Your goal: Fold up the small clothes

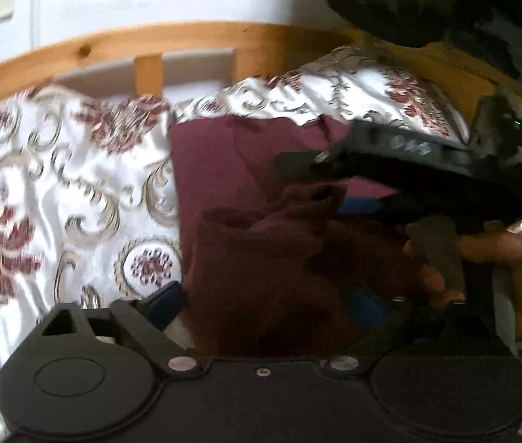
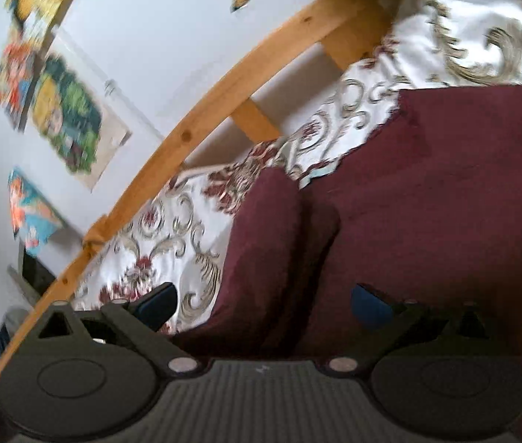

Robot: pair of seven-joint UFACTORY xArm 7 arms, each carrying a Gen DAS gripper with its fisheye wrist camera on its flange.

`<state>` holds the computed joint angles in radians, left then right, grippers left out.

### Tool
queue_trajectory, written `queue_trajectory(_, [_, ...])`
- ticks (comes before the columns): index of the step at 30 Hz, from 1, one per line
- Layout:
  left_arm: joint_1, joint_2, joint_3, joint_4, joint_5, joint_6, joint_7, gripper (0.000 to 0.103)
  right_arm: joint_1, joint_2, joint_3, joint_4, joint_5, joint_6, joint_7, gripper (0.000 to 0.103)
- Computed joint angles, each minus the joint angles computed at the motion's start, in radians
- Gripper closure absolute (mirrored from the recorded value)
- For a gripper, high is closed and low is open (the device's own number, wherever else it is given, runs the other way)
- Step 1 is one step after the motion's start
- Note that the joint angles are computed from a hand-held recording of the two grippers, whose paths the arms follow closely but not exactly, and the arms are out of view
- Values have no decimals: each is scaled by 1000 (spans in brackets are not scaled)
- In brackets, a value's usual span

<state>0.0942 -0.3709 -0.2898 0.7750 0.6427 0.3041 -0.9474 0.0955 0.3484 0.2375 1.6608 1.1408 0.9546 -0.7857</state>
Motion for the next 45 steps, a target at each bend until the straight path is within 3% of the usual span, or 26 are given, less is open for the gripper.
queue_trajectory(2, [6, -4, -10, 0, 22, 3, 2, 28, -15, 6, 4, 5, 15, 46, 5, 8])
queue_trajectory(4, [9, -10, -17, -4, 35, 6, -6, 48, -32, 16, 5, 6, 50, 90, 27, 9])
queue_trajectory(6, [19, -16, -26, -9, 53, 1, -27, 60, -31, 23, 2, 7, 57, 91, 51, 13])
queue_trajectory(10, [22, -14, -31, -7, 64, -5, -38, 72, -29, 24, -2, 8, 56, 77, 71, 24])
queue_trajectory(12, [15, -11, -31, -5, 68, -9, -31, 78, -26, 24, -3, 6, 53, 65, 77, 33])
queue_trajectory(13, [13, -10, -33, -4, 73, -11, -28, 80, -25, 24, -4, 6, 48, 61, 81, 44])
queue_trajectory(14, [11, -10, -36, -3, 79, -13, -25, 81, -25, 23, -5, 5, 46, 56, 85, 57])
queue_trajectory(16, [3, -8, -39, -1, 88, -16, -12, 84, -25, 21, -7, 4, 44, 38, 92, 71])
queue_trajectory(19, [1, -9, -44, -2, 97, -41, -8, 86, -31, 17, -6, 8, 50, 17, 74, 78])
queue_trajectory(31, [1, 83, -73, 82, 197, -102, -45, 87, -32, -35, -25, 22, -15, -68, -29, 81])
queue_trajectory(39, [-27, 158, -63, 153, 324, -161, -110, 87, -41, -112, -53, -46, -22, -172, -118, 82])
queue_trajectory(45, [-86, 229, -24, 213, 415, -188, -161, 87, -56, -130, -85, -65, -46, -192, -76, 82])
